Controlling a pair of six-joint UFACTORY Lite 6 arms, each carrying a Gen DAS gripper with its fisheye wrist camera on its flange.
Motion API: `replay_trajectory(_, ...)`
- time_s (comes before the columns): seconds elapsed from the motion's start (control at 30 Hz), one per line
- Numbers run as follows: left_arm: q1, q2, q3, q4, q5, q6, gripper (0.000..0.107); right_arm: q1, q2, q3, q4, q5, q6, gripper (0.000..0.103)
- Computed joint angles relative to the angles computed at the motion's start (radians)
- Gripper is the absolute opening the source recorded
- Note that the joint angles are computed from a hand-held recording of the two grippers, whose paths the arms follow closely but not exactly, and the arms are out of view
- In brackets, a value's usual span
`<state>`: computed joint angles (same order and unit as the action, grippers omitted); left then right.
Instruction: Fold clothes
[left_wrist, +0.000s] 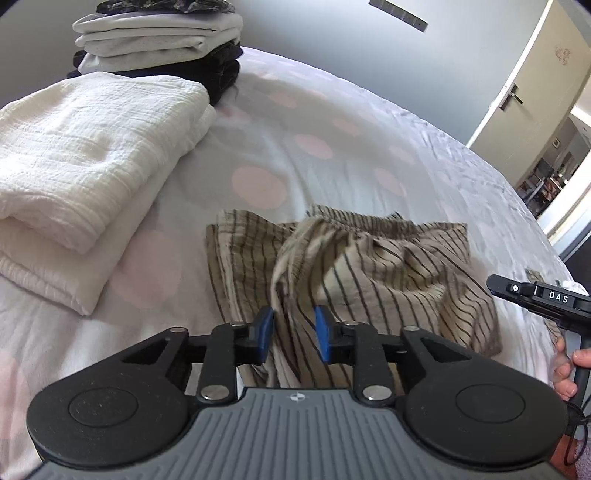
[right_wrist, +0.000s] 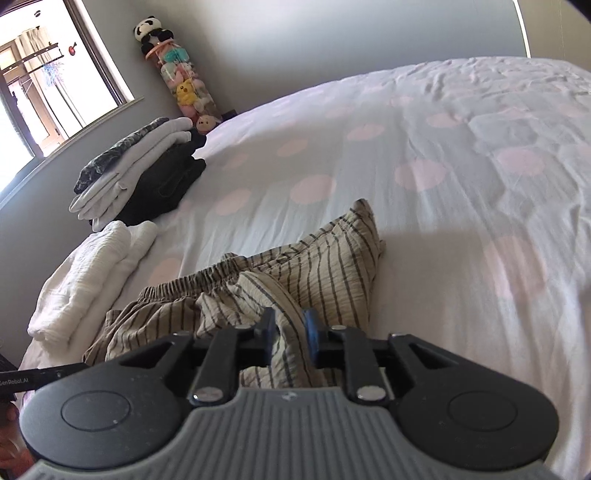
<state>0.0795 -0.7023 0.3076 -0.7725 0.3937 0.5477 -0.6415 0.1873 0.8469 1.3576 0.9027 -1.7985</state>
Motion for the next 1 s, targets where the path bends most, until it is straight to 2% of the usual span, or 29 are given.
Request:
replay_trajectory(0.07,-0.029,-0.065,-0.010,0.116,0.036,-0.118,0.052,-0.046,-0.026,-0.015,-0.046,0.032,-0.007,0.036)
replay_trajectory(0.23,-0.139,-0.142,-0.008,0.402,0.117,-0.395,0.056,-0.133,-0.079,-0.038,-0.204,0.065,-0.036,0.054)
replay_trajectory(0.3,-0.191,-0.149,-0.003,0.504,0.146,-0.493,0.057,-0.156,-0.093,-0.046,-0.264,0.057,-0.053,0.056)
replay_trajectory(0.33,-0.224,-0.141,-0.005,0.551,0.148,-0.542,0.057,-0.162,-0.097,-0.050,-0.284,0.048,-0.059,0.059)
replay_trajectory(0.43,-0.310,-0.110,-0.020,0.672,0.131,-0.671,0.057,-0.162,-0.104,-0.068,-0.312,0.012,-0.072,0.060)
replay_trajectory(0.5,-0.356,-0.075,-0.034,0.746,0.108,-0.750,0.049,-0.146,-0.123,-0.100,-0.280,-0.047,-0.107,0.058)
replay_trajectory(0.57,-0.380,-0.063,-0.051,0.793,0.082,-0.804,0.039,-0.131,-0.124,-0.115,-0.269,-0.079,-0.124,0.045)
replay_trajectory(0.63,-0.383,-0.058,-0.064,0.808,0.065,-0.819,0.033,-0.117,-0.117,-0.121,-0.267,-0.099,-0.132,0.039)
replay_trajectory(0.7,-0.363,-0.081,-0.070,0.785,0.068,-0.796,0.020,-0.107,-0.113,-0.128,-0.259,-0.114,-0.144,0.028)
replay_trajectory(0.77,-0.335,-0.113,-0.078,0.753,0.076,-0.764,0.012,-0.113,-0.117,-0.135,-0.237,-0.110,-0.169,0.007)
replay_trajectory(0.87,-0.300,-0.182,-0.096,0.729,0.096,-0.743,0.005,-0.147,-0.146,-0.165,-0.164,-0.083,-0.245,0.003)
replay_trajectory(1.0,-0.291,-0.275,-0.115,0.778,0.127,-0.816,0.005,-0.216,-0.202,-0.218,-0.041,-0.020,-0.372,0.002)
